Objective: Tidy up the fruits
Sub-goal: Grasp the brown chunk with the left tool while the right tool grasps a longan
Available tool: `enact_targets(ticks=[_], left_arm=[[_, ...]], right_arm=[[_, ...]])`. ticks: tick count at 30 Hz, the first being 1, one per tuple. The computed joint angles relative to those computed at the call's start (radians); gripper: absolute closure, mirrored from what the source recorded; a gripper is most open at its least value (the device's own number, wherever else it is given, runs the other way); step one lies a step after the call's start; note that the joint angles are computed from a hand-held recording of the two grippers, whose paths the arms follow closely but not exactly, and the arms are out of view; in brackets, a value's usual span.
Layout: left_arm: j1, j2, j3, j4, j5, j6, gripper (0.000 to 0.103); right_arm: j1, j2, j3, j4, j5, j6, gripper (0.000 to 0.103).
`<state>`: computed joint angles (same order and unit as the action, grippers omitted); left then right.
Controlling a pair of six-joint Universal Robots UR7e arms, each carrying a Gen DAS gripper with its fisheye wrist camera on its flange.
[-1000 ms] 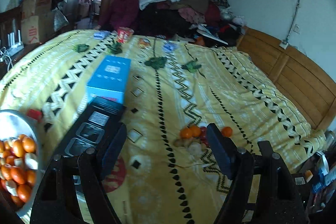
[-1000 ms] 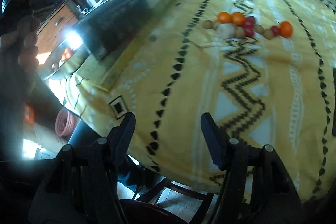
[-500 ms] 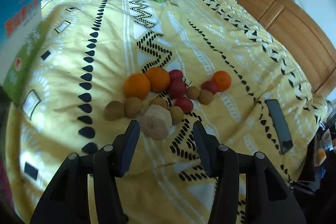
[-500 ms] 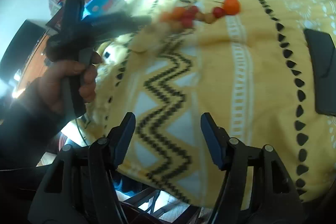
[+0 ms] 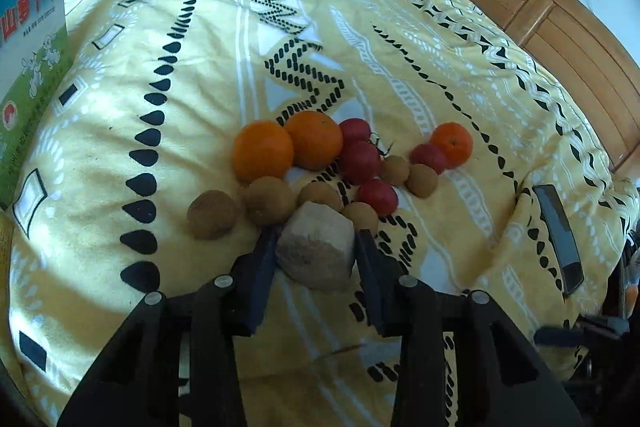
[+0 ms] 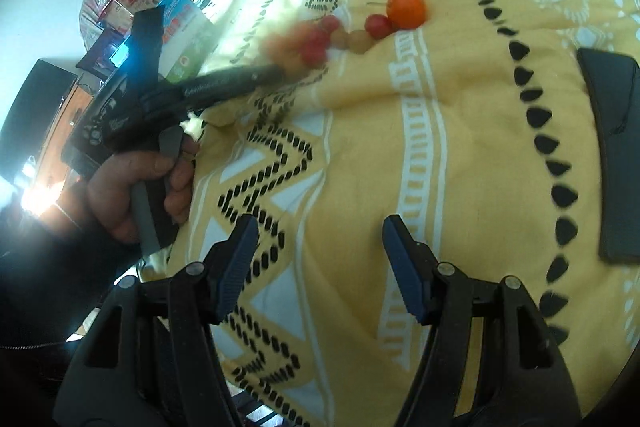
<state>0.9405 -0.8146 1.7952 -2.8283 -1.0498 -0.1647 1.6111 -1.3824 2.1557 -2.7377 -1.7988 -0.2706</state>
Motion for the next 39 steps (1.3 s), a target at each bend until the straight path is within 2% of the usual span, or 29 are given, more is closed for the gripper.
enact_targets(ticks=[4,8,16,20,24,30,33,34,39], left_arm=[[-0.016,-0.041,0.056,-0.052,-0.018,-0.013,0.062],[-0.033,-0.097,0.119,-0.099,-0.004,-0.043,0.062],[-0.041,-0.182,0.18,-0.127,0.036,-0.093,0.062],[-0.036,-0.2,0.189,-0.124,0.041,-0.094,0.062],[-0.032,-0.212,0.201,-0.116,0.043,-0.108,0.062],[-0.03,-0.217,0.206,-0.115,0.049,-0.117,0.062],[-0.038,-0.22,0.209,-0.117,0.058,-0.121,0.062],[-0.04,-0.223,0.21,-0.117,0.059,-0.122,0.062],[-0.073,-0.266,0.229,-0.141,0.113,-0.109,0.062]], right_arm=[[0.002,0.036,-0.049,-0.032,-0.009,-0.019,0.038],[0.006,0.088,-0.11,-0.059,-0.012,-0.04,0.049],[0.048,0.25,-0.256,-0.029,0.02,-0.129,0.056],[0.058,0.336,-0.327,0.009,-0.009,-0.115,0.062],[0.064,0.394,-0.365,0.004,-0.06,-0.114,0.063],[0.069,0.43,-0.371,-0.034,-0.095,-0.144,0.063],[0.071,0.43,-0.365,-0.055,-0.104,-0.145,0.068],[0.073,0.429,-0.363,-0.058,-0.107,-0.145,0.076],[0.1,0.411,-0.353,-0.079,-0.116,-0.158,0.076]])
